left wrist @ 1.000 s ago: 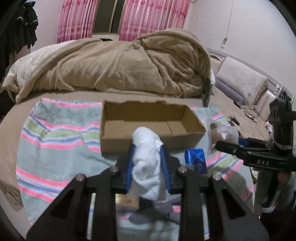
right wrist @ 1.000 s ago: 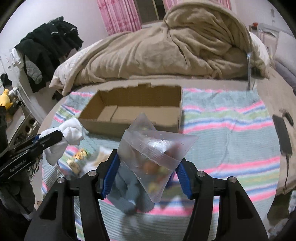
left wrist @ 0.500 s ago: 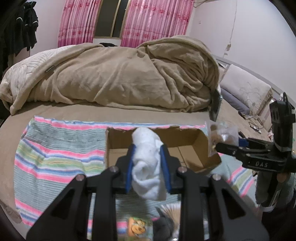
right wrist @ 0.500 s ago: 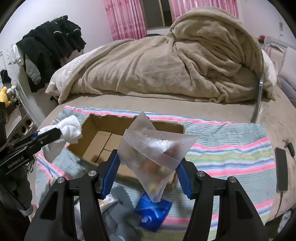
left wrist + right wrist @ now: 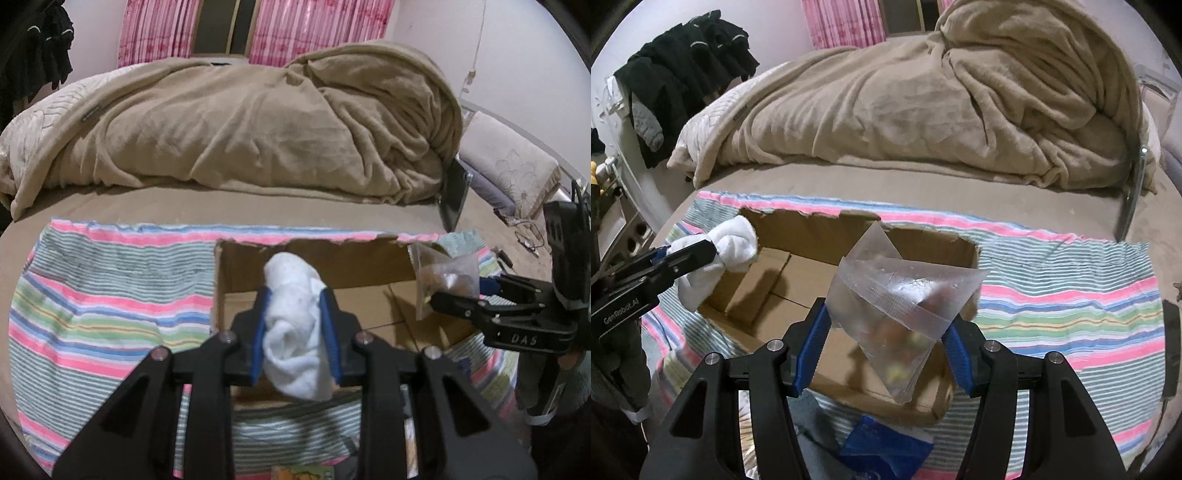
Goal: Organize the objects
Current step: 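Lower the sock and snack bag into the cardboard box and open both tools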
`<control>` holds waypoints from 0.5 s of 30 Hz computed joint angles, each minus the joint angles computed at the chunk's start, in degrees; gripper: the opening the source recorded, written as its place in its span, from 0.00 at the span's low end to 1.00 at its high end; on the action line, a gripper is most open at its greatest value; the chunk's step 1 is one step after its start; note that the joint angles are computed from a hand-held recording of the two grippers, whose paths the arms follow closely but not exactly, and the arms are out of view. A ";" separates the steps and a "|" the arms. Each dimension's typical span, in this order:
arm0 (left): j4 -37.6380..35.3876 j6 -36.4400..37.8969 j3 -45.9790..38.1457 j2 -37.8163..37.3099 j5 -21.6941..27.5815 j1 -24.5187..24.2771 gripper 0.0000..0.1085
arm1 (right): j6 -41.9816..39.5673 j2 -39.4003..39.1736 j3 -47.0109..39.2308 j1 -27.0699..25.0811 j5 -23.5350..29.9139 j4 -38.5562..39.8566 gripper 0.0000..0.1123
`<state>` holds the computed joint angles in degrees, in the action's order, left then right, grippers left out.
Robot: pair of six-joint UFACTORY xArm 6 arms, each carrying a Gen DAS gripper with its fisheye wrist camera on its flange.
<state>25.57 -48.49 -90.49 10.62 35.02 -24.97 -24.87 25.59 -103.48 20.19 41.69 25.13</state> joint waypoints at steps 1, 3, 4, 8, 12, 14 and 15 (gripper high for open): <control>-0.87 0.81 -0.34 0.46 0.15 0.06 0.26 | 0.02 0.46 -0.37 0.01 0.19 0.03 0.55; -2.53 2.18 -1.35 1.60 1.14 0.09 0.27 | -0.26 0.97 -0.63 0.05 0.46 0.39 0.55; -3.21 2.65 -1.71 2.06 1.66 0.09 0.27 | -0.25 1.20 -0.84 0.13 0.57 0.36 0.55; -5.85 3.62 -2.26 3.21 3.26 0.08 0.29 | -0.38 1.10 -0.18 0.53 -0.32 -0.25 0.57; -4.94 1.92 -1.77 2.47 4.62 -0.08 0.33 | -1.19 1.12 -0.49 0.23 0.11 1.14 0.58; -3.61 0.77 -1.28 1.47 5.47 -0.45 0.33 | -1.65 0.49 0.13 0.27 0.11 1.75 0.61; -3.25 0.46 -1.03 1.00 5.73 -0.61 0.34 | -1.88 -0.05 0.71 0.30 -0.08 2.07 0.64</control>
<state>22.32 -48.04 -91.52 11.61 40.75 -25.58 -26.75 25.55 -102.76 20.49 41.61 27.20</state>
